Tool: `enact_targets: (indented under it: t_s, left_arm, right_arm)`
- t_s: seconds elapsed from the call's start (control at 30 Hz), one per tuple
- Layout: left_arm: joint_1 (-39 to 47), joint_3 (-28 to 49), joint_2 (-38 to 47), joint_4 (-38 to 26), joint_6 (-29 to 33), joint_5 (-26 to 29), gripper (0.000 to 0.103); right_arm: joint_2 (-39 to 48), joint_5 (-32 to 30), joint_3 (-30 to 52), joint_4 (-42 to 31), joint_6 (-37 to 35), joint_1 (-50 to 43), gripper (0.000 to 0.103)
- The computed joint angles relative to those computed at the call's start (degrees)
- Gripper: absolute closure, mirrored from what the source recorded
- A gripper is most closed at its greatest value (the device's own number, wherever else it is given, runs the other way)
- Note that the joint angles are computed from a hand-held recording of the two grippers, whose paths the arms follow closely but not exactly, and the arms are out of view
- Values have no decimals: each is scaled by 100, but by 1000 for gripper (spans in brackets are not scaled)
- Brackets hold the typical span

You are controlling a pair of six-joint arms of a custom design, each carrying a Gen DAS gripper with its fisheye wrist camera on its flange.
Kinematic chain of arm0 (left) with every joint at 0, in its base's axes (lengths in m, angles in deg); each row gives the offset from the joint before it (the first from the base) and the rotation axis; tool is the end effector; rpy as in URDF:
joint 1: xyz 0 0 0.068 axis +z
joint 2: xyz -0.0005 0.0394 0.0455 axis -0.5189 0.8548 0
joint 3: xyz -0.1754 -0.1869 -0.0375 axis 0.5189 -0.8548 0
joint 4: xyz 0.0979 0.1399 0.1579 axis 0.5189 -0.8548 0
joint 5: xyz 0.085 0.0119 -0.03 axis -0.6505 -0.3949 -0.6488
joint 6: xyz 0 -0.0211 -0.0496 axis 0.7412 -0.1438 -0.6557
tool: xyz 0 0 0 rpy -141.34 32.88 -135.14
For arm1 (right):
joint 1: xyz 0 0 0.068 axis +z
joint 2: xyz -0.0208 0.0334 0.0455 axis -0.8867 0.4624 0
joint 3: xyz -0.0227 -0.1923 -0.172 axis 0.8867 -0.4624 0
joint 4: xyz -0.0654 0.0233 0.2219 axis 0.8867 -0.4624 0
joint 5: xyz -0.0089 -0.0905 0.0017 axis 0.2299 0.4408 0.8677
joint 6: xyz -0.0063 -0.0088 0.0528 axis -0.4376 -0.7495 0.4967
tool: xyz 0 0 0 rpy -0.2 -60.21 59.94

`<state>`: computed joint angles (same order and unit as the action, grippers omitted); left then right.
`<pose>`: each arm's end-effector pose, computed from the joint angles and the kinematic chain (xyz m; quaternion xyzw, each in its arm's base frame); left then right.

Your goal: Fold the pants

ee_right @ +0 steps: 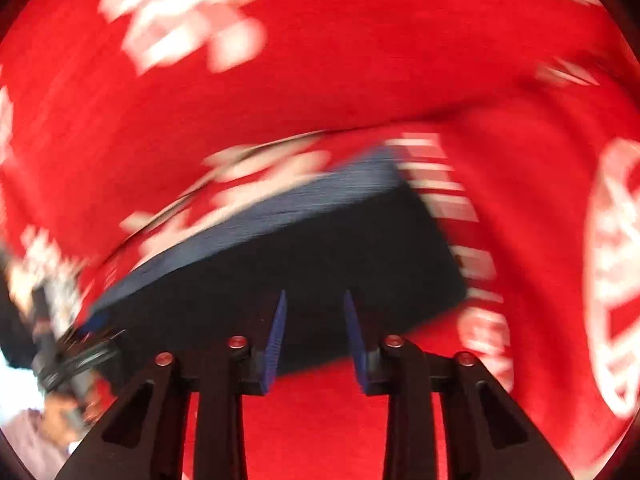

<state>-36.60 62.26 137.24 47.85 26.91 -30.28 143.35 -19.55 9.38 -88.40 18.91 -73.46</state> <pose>0.3924 -0.0368 0.0921 0.1641 0.9796 0.0065 0.1158 0.2593 -0.0369 0.1105 0.2115 0.9470 0.1965 0.1408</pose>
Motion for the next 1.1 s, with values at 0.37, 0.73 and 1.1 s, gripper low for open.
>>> enact_targets:
  t_s: [0.37,0.73,1.1]
  left_arm:
    - [-251,1986,1507,-345,-884,-526,0]
    - [-349,575,-87,-741,-323,-340,0]
    - [-1558,-462,-602,-1207,-1478,-146,0]
  right_arm:
    - [2080,973,1552,535,-137,275,85]
    - [284,-226,142,-436,38,-1053,55]
    - [-735,-967,-1578,-637,130,-1950,52]
